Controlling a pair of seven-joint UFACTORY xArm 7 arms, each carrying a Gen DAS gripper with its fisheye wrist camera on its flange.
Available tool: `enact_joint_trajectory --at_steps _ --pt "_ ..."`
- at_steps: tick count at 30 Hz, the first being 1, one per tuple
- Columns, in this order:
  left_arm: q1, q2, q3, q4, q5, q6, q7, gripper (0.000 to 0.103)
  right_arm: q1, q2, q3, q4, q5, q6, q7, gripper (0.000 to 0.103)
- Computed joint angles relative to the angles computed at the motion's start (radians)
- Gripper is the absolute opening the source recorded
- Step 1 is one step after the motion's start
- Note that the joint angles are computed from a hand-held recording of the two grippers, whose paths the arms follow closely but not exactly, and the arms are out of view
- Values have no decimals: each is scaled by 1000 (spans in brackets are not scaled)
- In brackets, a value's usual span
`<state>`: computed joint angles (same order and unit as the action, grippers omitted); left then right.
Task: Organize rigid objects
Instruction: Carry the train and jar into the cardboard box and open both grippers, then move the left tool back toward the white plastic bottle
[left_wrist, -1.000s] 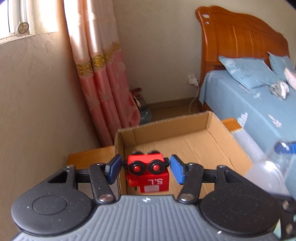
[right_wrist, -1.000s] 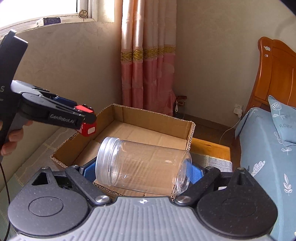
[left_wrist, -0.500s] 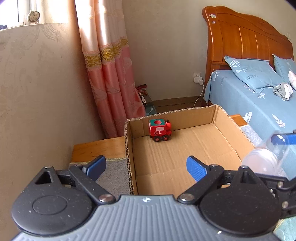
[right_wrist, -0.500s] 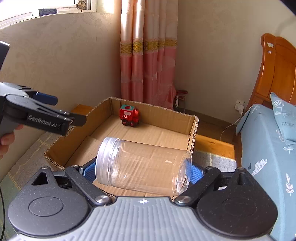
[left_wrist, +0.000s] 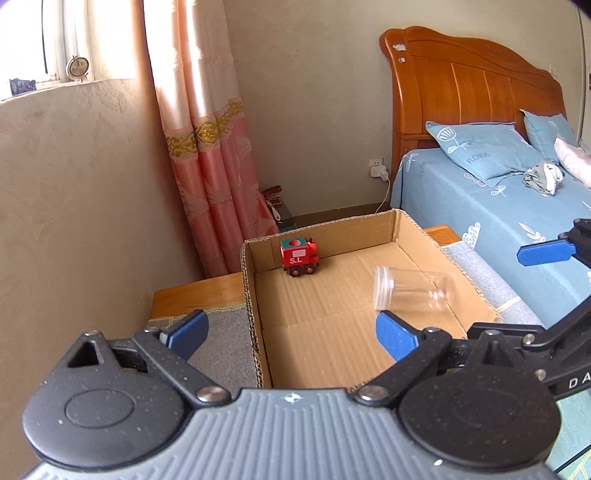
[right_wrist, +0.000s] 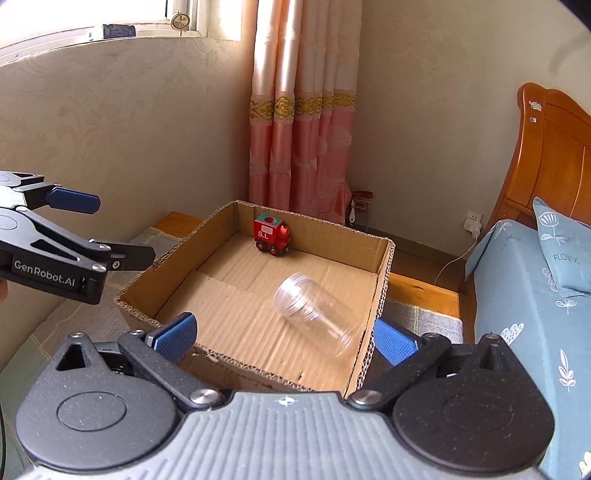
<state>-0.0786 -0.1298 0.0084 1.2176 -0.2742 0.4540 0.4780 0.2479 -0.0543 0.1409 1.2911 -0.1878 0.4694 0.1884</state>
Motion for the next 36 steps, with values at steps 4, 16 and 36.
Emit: enact_joint_trajectory --at_steps 4,16,36 --pt "-8 -67 4 -74 -8 -24 15 99 4 -55 7 -58 11 -8 4 103" --pt "-65 -280 48 -360 -48 -99 10 100 -54 -253 88 -319 -102 -17 205 103" --pt "-92 -390 119 -602 -51 -59 49 100 -12 -341 99 -559 27 26 297 103"
